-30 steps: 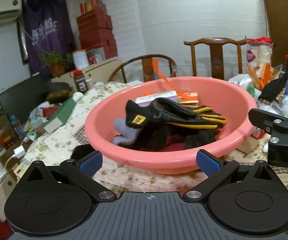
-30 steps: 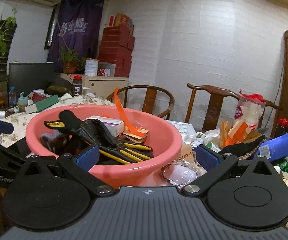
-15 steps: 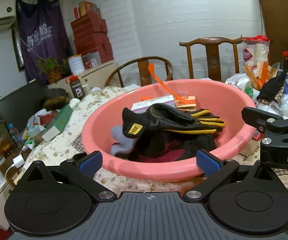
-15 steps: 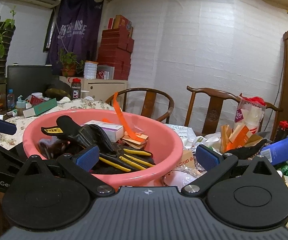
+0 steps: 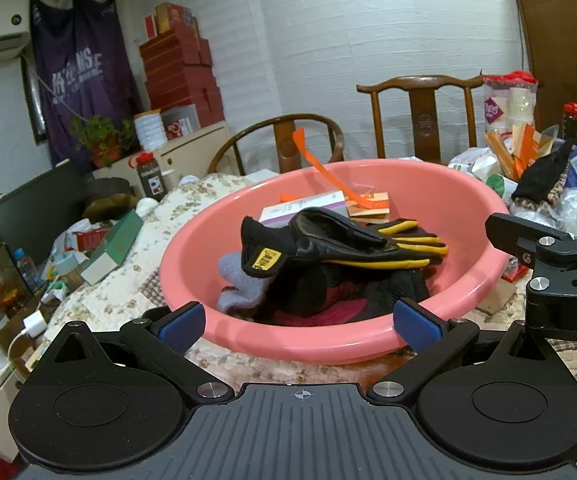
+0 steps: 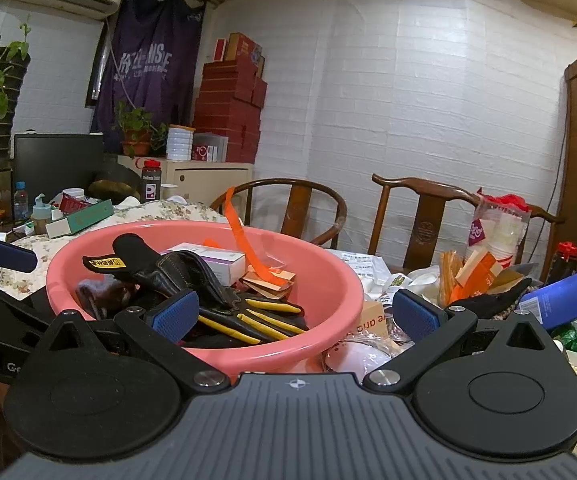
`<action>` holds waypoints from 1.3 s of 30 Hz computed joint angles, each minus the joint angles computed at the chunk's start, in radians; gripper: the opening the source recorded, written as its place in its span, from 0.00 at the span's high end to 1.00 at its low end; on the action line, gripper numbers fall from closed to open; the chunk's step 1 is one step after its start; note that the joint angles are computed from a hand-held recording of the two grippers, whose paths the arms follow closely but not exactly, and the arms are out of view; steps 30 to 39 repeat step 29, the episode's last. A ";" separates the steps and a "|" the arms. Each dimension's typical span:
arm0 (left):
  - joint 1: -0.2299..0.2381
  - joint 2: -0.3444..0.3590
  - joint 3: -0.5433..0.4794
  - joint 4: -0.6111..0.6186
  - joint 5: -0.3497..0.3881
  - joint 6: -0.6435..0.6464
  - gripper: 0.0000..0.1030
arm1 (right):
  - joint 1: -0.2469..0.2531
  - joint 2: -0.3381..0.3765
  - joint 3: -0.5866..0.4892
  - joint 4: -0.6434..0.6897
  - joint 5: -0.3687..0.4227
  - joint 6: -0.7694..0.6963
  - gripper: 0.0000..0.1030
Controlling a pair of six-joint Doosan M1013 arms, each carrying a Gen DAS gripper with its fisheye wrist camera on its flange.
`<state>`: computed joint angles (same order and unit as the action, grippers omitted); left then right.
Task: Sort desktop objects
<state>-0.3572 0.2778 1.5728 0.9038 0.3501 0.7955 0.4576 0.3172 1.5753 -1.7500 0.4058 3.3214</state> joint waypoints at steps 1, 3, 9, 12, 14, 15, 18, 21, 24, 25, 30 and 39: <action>0.001 0.000 -0.001 -0.014 -0.002 0.010 0.00 | 0.000 -0.001 0.001 -0.005 0.000 0.006 0.00; 0.004 0.001 -0.002 -0.035 -0.007 0.027 0.00 | 0.001 -0.001 0.003 -0.012 0.004 0.016 0.00; -0.002 -0.001 0.008 0.062 -0.002 -0.049 0.00 | 0.003 -0.001 0.003 -0.007 0.005 0.013 0.00; 0.001 -0.001 0.006 0.027 -0.005 -0.025 0.00 | 0.004 0.000 0.004 -0.014 0.007 0.025 0.00; 0.003 -0.002 0.006 0.006 -0.007 -0.011 0.00 | 0.004 -0.001 0.005 -0.020 0.008 0.032 0.00; 0.004 -0.003 0.006 0.001 -0.008 -0.008 0.00 | 0.004 -0.001 0.006 -0.024 0.008 0.036 0.00; 0.004 -0.002 0.006 0.000 -0.008 -0.007 0.00 | 0.004 -0.001 0.006 -0.033 0.008 0.045 0.00; 0.005 -0.002 0.007 0.015 -0.009 -0.014 0.00 | 0.002 0.000 0.005 -0.026 0.004 0.043 0.00; 0.004 -0.002 0.009 0.034 -0.010 -0.027 0.00 | 0.001 0.000 0.005 -0.024 0.003 0.041 0.00; 0.004 -0.002 0.010 0.044 -0.011 -0.034 0.00 | 0.002 0.000 0.005 -0.024 0.004 0.041 0.00; 0.001 -0.002 0.012 0.073 -0.008 -0.057 0.00 | 0.003 0.001 0.005 -0.023 0.006 0.038 0.00; 0.001 -0.002 0.012 0.073 -0.008 -0.057 0.00 | 0.003 0.001 0.005 -0.023 0.006 0.038 0.00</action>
